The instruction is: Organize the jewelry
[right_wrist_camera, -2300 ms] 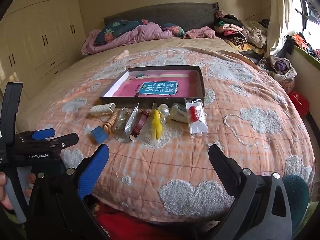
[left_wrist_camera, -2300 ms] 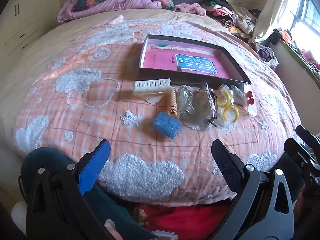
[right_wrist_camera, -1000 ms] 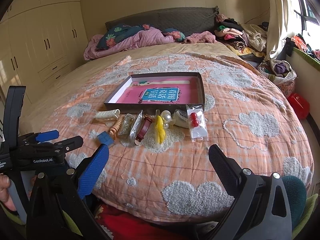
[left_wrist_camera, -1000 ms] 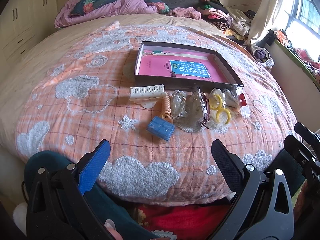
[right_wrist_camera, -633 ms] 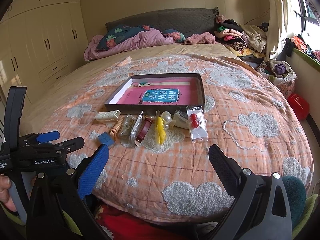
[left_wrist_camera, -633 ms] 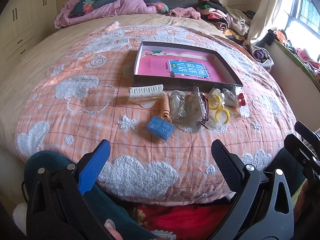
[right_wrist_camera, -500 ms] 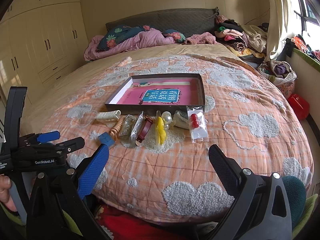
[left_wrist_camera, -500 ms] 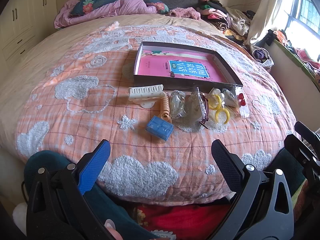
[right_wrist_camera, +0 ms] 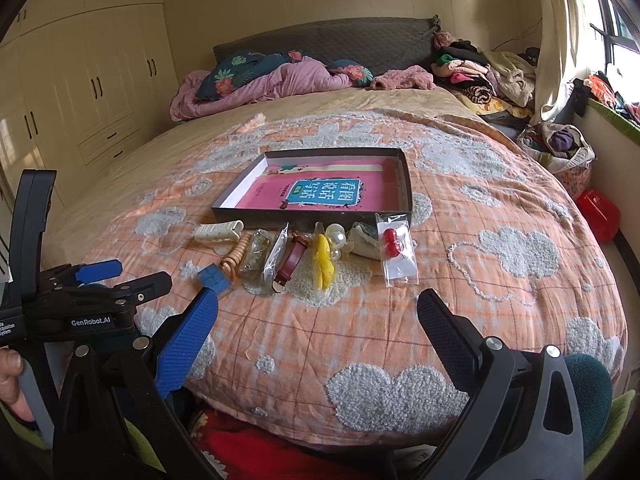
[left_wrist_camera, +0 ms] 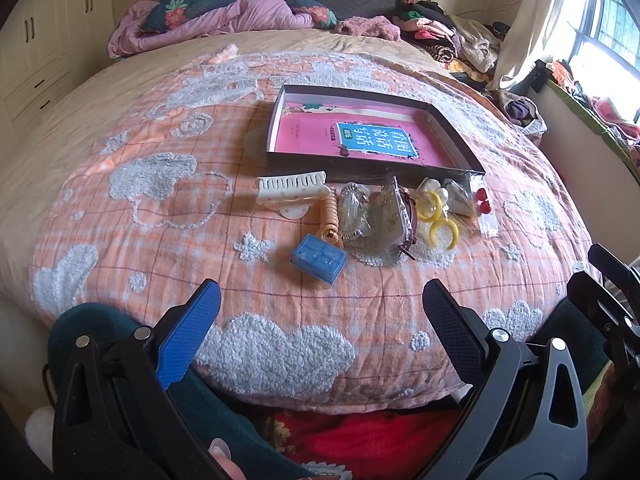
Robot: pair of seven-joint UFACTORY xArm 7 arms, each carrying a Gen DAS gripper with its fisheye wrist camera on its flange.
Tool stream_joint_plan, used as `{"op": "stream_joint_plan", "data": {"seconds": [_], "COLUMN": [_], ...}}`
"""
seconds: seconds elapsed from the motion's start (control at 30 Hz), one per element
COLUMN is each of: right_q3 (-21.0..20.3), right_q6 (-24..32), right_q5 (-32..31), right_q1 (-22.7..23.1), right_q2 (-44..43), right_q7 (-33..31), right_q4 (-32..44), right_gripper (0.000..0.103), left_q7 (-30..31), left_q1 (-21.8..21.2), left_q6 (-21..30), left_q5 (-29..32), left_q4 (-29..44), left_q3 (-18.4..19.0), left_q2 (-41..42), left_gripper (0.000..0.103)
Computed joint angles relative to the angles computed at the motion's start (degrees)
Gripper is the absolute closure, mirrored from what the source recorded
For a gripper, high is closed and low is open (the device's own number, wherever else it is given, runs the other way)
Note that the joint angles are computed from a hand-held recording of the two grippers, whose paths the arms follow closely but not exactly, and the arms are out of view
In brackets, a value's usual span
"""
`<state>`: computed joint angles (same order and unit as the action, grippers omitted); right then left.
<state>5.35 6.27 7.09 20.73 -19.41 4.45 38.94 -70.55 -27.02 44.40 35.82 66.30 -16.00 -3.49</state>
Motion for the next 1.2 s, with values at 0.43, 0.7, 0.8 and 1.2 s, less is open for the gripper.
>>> {"op": "stream_joint_plan", "data": {"seconds": [0.43,0.7,0.8,1.2], "right_q3": [-1.8,-2.7,-3.3,-3.6], "right_q6": [0.1,0.1,0.1,1.8], "right_q5": [1.5,3.6,4.6,13.8], "right_q1": [1.0,0.7,0.6,-1.3], "right_q2": [1.2,3.9,5.2,14.4], "right_q7": [-2.8,-5.3,-6.6,-15.0], "right_q4": [1.4,3.9,5.3,15.6], "right_gripper": [0.004,0.004,0.004,0.004], "left_q7": [-0.4,0.5,0.1,4.2], "left_q1": [-0.5,1.0,2.1,5.9], "left_q6": [0.8,-0.5,-0.6,-4.2], "left_q5": [1.1,1.7,1.5,-3.9], "left_q4": [2.4,1.8,1.3,-1.8], "left_q3": [0.3,2.0,2.5,4.5], "left_q2": [1.4,1.2,0.9,1.0], "left_gripper": [0.008,0.008,0.008,0.008]}}
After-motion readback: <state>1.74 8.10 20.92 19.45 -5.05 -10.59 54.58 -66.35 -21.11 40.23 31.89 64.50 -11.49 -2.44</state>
